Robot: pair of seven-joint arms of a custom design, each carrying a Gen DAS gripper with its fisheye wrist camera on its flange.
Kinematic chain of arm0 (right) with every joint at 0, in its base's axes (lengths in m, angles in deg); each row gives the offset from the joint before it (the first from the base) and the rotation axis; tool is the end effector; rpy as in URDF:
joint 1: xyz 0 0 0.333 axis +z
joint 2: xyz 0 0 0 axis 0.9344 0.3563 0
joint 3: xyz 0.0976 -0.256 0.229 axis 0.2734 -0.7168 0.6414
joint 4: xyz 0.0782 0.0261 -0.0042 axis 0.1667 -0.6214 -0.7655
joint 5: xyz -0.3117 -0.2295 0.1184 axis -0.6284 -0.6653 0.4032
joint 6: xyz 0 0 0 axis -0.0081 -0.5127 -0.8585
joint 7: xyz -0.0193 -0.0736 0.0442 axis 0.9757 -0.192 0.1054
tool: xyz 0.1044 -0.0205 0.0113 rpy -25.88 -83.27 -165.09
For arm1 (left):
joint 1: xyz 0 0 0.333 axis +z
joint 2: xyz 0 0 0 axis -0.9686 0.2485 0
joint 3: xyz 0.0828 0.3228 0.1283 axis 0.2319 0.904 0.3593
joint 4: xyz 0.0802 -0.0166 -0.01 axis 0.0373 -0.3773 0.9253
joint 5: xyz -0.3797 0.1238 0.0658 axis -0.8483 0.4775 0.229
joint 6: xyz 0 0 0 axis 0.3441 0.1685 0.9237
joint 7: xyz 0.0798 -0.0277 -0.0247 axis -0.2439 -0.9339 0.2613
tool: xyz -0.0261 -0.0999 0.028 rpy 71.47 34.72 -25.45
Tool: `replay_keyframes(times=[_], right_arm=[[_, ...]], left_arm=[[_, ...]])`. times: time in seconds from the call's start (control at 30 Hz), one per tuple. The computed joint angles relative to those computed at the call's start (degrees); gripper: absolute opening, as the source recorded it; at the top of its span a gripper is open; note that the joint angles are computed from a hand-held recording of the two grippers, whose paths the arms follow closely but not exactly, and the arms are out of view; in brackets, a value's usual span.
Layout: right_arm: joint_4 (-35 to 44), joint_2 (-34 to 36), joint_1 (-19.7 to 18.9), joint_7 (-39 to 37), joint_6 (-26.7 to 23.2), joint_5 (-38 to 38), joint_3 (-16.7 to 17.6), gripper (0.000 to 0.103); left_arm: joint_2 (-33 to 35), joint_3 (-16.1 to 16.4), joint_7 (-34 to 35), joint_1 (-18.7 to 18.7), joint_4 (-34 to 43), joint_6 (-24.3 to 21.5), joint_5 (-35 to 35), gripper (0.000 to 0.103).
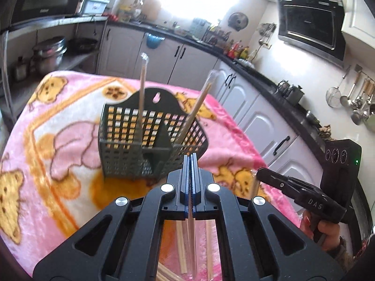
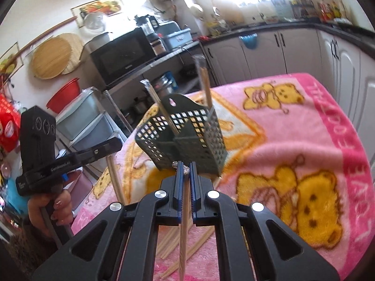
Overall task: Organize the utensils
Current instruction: 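Lift the chopstick with the right gripper and carry it above the caddy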
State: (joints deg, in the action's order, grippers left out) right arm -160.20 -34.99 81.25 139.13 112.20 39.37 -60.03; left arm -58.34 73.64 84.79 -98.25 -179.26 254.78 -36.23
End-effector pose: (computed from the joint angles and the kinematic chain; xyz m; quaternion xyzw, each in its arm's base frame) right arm 0.5814 0.3696 0.5510 -0.6967 0.5237 -0.0796 0.4837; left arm 0.5769 -0.3444 0.5695 -0.5869 0.6547 -0.4586 0.1289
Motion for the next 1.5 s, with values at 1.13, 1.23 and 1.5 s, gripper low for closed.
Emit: replay_keyframes(times=[1.13, 1.23, 1.5], right_arm=[[13.30, 3.77, 8.07, 18.55, 4.29, -29.20, -9.58, 0.006], [15.76, 4.93, 9.80, 20.19, 4.23, -31.09, -11.46, 0.006], [24.08, 9.03, 13.30, 23.70, 3.62, -36.18, -15.63, 0.006]], left_arm=[[-2.09, 2.11, -2.10, 0.82, 7.24, 1.86, 7.51, 0.000], [-2.10, 1.23, -0.37, 2.08, 8.18, 2.13, 5.75, 0.000], [-1.01, 3.06, -0.49, 1.65, 12.93, 1.81, 7.00, 0.000]])
